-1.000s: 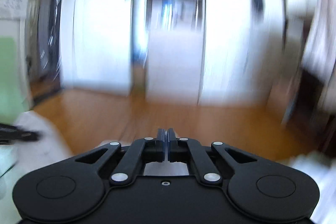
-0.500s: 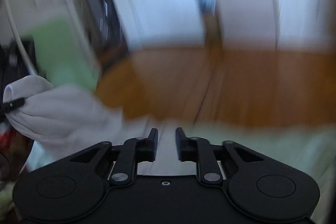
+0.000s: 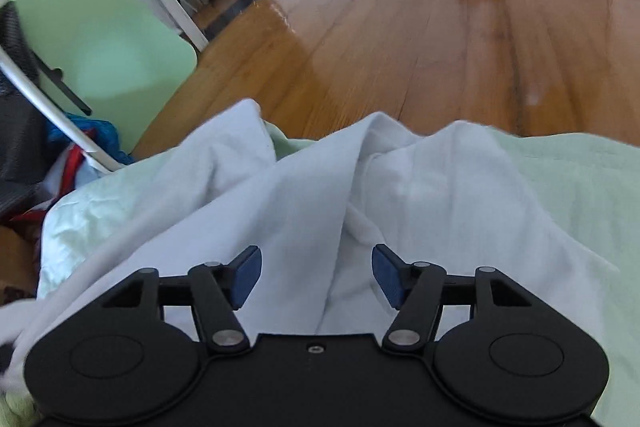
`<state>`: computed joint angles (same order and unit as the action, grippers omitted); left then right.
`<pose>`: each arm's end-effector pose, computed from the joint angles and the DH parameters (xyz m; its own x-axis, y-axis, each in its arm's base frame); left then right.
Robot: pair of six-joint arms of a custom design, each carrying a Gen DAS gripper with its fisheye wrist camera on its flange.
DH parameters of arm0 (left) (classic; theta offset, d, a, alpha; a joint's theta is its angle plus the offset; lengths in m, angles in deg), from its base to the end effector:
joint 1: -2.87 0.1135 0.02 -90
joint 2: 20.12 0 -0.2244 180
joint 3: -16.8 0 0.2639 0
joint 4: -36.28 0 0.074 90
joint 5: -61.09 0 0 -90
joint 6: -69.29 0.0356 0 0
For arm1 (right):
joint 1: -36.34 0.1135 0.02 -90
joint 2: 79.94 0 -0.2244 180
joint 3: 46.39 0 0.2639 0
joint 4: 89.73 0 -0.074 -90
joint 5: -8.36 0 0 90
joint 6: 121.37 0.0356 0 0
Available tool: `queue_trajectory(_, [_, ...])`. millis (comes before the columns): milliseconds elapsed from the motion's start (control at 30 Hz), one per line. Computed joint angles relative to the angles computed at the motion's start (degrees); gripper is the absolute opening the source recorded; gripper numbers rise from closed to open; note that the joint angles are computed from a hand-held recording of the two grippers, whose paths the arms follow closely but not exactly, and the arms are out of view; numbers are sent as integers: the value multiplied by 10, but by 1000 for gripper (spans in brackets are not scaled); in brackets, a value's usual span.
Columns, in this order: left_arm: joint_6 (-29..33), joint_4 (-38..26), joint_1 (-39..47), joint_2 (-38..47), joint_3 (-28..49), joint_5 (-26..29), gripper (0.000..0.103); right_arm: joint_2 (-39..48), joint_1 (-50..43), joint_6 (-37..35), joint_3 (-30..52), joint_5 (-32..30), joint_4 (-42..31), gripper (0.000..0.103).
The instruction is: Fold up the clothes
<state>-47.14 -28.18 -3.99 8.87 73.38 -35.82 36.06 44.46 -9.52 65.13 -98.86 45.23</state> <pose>0.1446 -0.0131 0.2789 -0.5437 -0.3796 -0.7485 -0.2445 0.9248 -0.2914 0.4456 0.0742 0.2124 -0.8199 0.2421 -0.5187 -0.0216 0.8925 0.4506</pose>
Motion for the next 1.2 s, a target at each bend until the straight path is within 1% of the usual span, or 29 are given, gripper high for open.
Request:
queue_trajectory(33, [6,2,5,0,-1,8,11,31,-5,-6,36,-20,-21,64])
queue_trajectory(67, [10,1,5,-3,-5,8,11,58,-5,-15,66,-29,-43,33])
queue_trajectory(100, [12,2,1,-6,-8,4,11,67,-3,-33,75,-34,-48,8])
queue_trajectory(133, [12,5,-5,-5,-9,-4,11,49,-1,-54,56,-41,-42,7])
queue_trajectory(200, [9,10,-18,-7,-14,-24,11,-25,1,-87,-21,-60,13,7])
queue_trajectory(267, [2,8,-26,-6,-21,-47,11,-109,-11,-92,-94,-102,40,7])
queue_trajectory(333, [-13,-7,-35,1,-23,-72,11,-191,-31,-86,-152,-156,46,7])
queue_trajectory(433, [-40,-66,-34,16,0,-74,11,-349,-88,-74,-295,-309,88,7])
queue_trajectory(467, [-44,-88,-36,13,11,-75,11,-412,-116,-81,-360,-384,105,7])
queue_trajectory(500, [-52,-108,-46,-1,17,-88,11,-457,-141,-108,-396,-441,76,7])
queue_trajectory(533, [-61,-128,-58,-13,25,-102,11,-494,-164,-159,-414,-477,8,7])
queue_trajectory(567, [-70,-149,-69,-23,32,-116,12,-532,-188,-221,-433,-502,-69,7])
queue_trajectory(600, [-80,-170,-77,-29,37,-128,13,-560,-215,-304,-442,-525,-166,7])
queue_trajectory(633, [-89,-188,-73,-33,39,-131,16,-574,-235,-374,-453,-537,-242,7])
queue_trajectory(667, [-94,-201,-54,-32,37,-120,19,-581,-243,-431,-469,-532,-306,7])
queue_trajectory(700, [-102,-215,-31,-26,33,-105,21,-594,-242,-438,-491,-513,-321,7])
queue_trajectory(767, [-125,-244,16,-5,25,-71,23,-629,-230,-415,-544,-465,-318,7])
queue_trajectory(800, [-137,-254,18,-3,25,-64,24,-641,-223,-406,-566,-441,-318,7])
queue_trajectory(833, [-156,-264,2,-10,26,-70,24,-661,-210,-372,-589,-413,-297,7])
queue_trajectory(867, [-177,-274,-17,-17,28,-76,26,-678,-210,-363,-602,-395,-298,7])
queue_trajectory(900, [-207,-285,-51,-24,34,-99,30,-685,-206,-352,-609,-385,-293,7])
queue_trajectory(933, [-250,-299,-111,-28,45,-148,34,-692,-201,-343,-614,-375,-288,7])
queue_trajectory(1000, [-343,-331,-232,-31,71,-253,46,-712,-193,-342,-613,-368,-287,7])
queue_trajectory(1033, [-378,-345,-273,-31,85,-295,47,-723,-191,-346,-611,-371,-289,7])
queue_trajectory(1067, [-377,-347,-289,-26,99,-311,47,-729,-183,-344,-616,-370,-277,7])
queue_trajectory(1100, [-337,-333,-279,-18,113,-300,46,-732,-181,-356,-616,-366,-282,8])
queue_trajectory(1133, [-290,-322,-274,-2,127,-284,45,-735,-163,-347,-621,-344,-268,8])
queue_trajectory(1167, [-258,-320,-294,27,143,-276,45,-734,-155,-345,-620,-316,-267,13])
queue_trajectory(1200, [-244,-312,-329,45,148,-271,45,-731,-146,-340,-620,-288,-264,16])
